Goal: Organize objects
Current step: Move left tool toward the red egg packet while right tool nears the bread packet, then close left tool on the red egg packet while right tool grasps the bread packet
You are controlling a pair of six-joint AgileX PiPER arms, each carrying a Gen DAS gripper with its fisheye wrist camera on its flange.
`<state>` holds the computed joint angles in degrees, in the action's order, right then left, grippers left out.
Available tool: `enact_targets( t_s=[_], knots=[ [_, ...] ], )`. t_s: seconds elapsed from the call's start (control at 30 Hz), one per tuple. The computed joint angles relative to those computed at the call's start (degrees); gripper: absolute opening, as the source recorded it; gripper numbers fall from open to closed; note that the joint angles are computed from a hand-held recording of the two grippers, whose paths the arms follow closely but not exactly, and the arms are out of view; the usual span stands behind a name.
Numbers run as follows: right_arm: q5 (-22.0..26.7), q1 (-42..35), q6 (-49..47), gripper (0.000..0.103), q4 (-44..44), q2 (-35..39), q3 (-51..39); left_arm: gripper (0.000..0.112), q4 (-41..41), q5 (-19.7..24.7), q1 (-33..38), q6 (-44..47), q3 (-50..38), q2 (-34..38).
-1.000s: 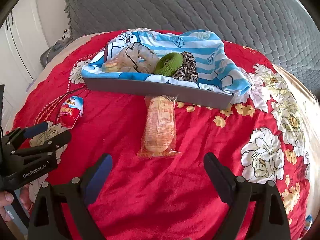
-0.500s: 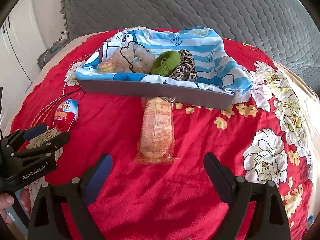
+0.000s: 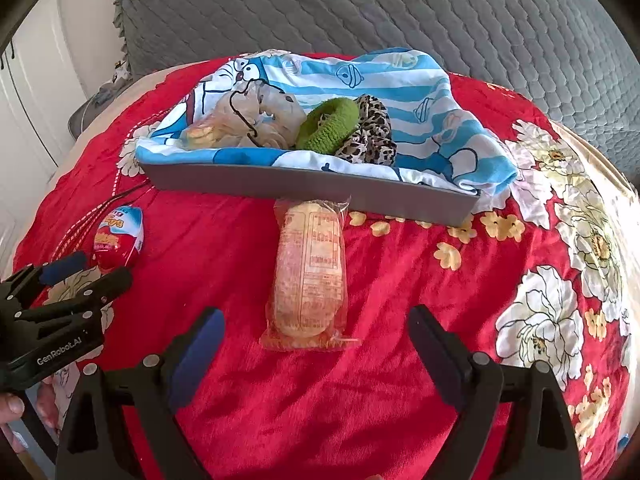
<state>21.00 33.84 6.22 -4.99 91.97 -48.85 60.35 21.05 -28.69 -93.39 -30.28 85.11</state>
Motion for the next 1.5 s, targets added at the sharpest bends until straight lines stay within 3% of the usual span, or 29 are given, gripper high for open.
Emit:
enact_targets(
  t_s=[0.77,1.17,1.37,1.5],
  knots=[
    [-2.42,-0.43,-1.05,0.093,1.12,7.99,-5.73,0.077,7.77,-3.77,3.74,-5.17,-2.11,5.76],
    [-3.72,0.09,-0.71,0.091,0.32,10.51,-6.69,0.077,22.83,-7.12,5.90,-19.10,-0.40,6.39],
    [-4.40,0.12,-0.18,0.082,-0.09,10.93,-6.66,0.057,28.02,-7.79,6.26,-23.98,0.60,5.82],
    [-4.32,0.12,-0.42,0.075,-0.25,11.00,-6.93,0.057,28.53,-8.71,6.77,-24.63,0.89,5.34]
  ],
)
